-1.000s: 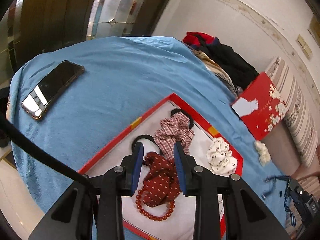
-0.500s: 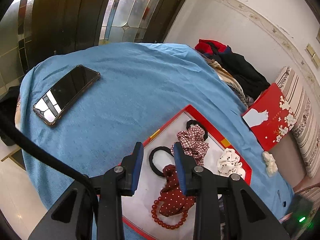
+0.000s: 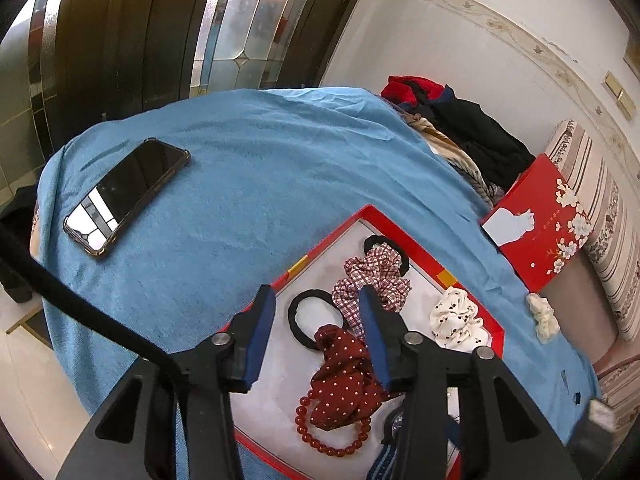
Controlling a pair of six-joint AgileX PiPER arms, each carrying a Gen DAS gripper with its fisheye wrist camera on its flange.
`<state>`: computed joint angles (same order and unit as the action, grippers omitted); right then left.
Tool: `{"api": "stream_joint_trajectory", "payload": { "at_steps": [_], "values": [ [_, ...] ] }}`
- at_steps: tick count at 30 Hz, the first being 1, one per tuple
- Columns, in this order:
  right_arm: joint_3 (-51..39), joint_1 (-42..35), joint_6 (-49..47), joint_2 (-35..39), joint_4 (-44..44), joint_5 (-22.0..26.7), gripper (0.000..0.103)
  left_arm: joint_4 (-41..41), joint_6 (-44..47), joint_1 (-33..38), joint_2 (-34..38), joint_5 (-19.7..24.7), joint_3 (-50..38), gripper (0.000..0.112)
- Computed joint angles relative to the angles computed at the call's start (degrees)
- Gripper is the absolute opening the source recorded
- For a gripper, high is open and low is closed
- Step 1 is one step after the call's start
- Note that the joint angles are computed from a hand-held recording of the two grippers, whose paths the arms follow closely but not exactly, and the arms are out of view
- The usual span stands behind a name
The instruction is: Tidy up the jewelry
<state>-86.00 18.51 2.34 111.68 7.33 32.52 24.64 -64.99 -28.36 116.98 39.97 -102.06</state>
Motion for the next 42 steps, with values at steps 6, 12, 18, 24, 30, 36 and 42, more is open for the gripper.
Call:
{"api": "stream_joint_trajectory", "payload": {
  "at_steps": [6, 12, 18, 24, 30, 36, 42],
  "values": [
    [7.29, -3.3, 0.63, -7.99, 0.56, -3.66, 0.063, 1.94, 1.11, -1.63, 0.91, 1.24, -1.87, 0.043],
    [17.63, -7.49, 4.86, -16.93, -2.52, -6.32, 0.066, 6.07, 1.43, -4.26, 1.28, 2.74, -2.91, 0.046],
    [26.73, -10.78, 10.58, -24.66, -9.03, -6.74, 0.066, 10.32, 1.64, -7.95, 2.28, 5.55, -4.59, 0.047],
    [32.53, -11.15, 19.26, -29.84, -19.83, -6.72, 0.068, 12.83, 1.57, -10.51, 2.84, 6.2, -5.35, 0.048],
    [34.74, -10.43, 23.12, -31.33, -24.23, -6.3, 0.069, 14.66, 1.48, -11.67, 2.66, 5.81, -4.91, 0.051],
    [34.34, -8.41, 26.21, -30.29, -26.61, -5.88, 0.069, 14.78, 0.88, -11.51, 1.94, 4.87, -3.72, 0.055],
    [34.05, -5.54, 29.73, -28.96, -30.0, -5.53, 0.069, 14.35, 0.38, -11.03, 1.2, 3.57, -2.72, 0.056]
  ]
}}
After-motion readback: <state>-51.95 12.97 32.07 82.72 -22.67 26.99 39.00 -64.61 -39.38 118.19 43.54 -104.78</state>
